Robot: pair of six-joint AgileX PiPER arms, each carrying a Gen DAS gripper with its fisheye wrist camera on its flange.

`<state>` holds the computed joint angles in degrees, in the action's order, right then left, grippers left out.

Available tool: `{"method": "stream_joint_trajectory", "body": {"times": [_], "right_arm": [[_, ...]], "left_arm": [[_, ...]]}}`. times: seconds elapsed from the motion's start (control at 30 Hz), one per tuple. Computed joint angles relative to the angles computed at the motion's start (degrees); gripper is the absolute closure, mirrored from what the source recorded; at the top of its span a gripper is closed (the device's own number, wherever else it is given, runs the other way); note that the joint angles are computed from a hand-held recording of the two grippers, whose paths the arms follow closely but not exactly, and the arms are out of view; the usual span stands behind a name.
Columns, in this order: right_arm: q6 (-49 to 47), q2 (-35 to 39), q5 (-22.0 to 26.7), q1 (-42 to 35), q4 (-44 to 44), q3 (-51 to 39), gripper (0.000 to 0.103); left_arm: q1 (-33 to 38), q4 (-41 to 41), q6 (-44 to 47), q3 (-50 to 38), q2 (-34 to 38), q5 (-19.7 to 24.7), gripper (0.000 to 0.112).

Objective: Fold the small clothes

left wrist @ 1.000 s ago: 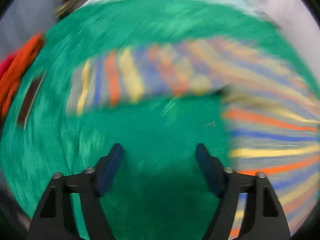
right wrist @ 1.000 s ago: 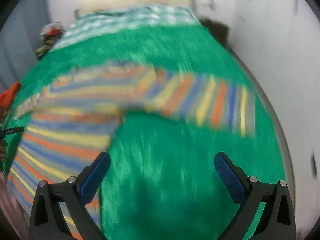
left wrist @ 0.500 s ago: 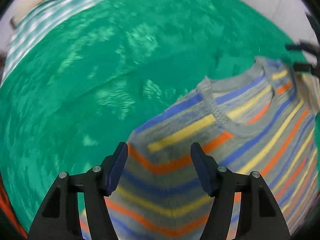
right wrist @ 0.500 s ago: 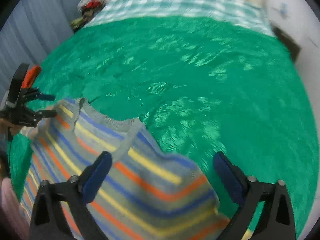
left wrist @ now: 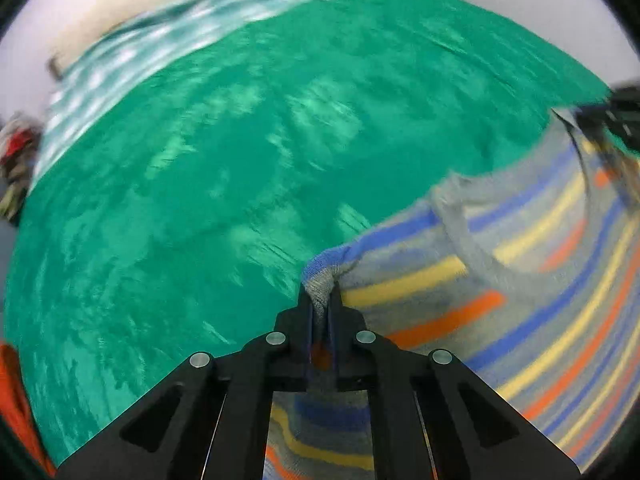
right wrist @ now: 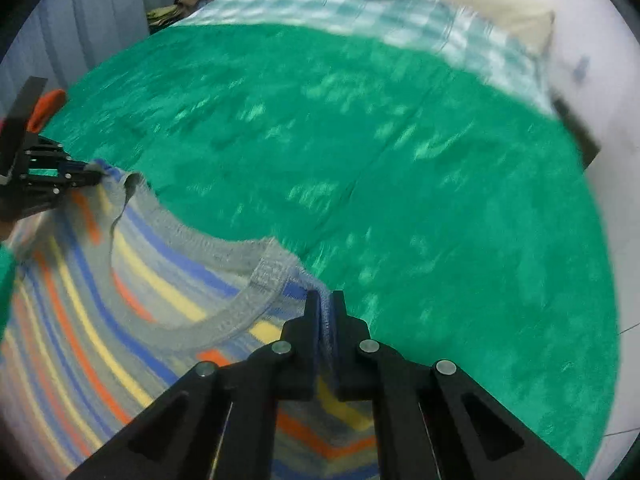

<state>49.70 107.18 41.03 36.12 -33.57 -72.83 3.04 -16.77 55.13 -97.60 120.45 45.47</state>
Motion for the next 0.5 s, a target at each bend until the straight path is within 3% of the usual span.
{"method": "stream_joint_trajectory", "body": {"times": [0.1,0.17,0.2,0.23,0.27,0.3,0.33,0.4,0.5], "right_arm": [[2.2,6.41,4.01,0.66,-1.3,-5.44,0.098],[3.99,8.61,4.66,0.79,0.08,-5.92,0.091],[7.3,7.33,5.01,1.42,-1.76,-4.3,0.081],[9.18,5.88,5.18,1.88,-2.53,-3.01,0.056],[11.34,3.07,5.38,2.55,-3.12,-0.77,0.042],[13.85,-0.05,5.52,3.46,-4.56,2.08,0.034],[16.22,-3.37,6.25,4.99,-5.98,4.72,0.034],[16.55,-9.86,9.49,9.84,-5.36,8.3,0.034],[15.37,-17.19,12.7,20.96,0.56,11.67,0.034]], "left_arm": [[-1.25,4.61,-8.58,0.37,1.96,-2.49,0.105],[-2.4,7.32,-11.56,5.29,-0.38,-7.12,0.089],[-2.17,7.43,-11.52,6.89,-1.96,-7.45,0.08],[-1.7,7.89,-11.69,9.23,-4.5,-7.94,0.062],[-1.22,6.55,-10.08,13.54,-8.23,-9.95,0.055],[0.2,3.42,-6.24,15.87,-10.51,-10.94,0.054],[2.29,-1.27,-0.64,19.23,-14.18,-10.79,0.05],[6.97,-8.7,8.43,24.76,-21.32,-6.12,0.044],[15.43,-15.3,20.53,35.19,-32.39,4.28,0.035]]}}
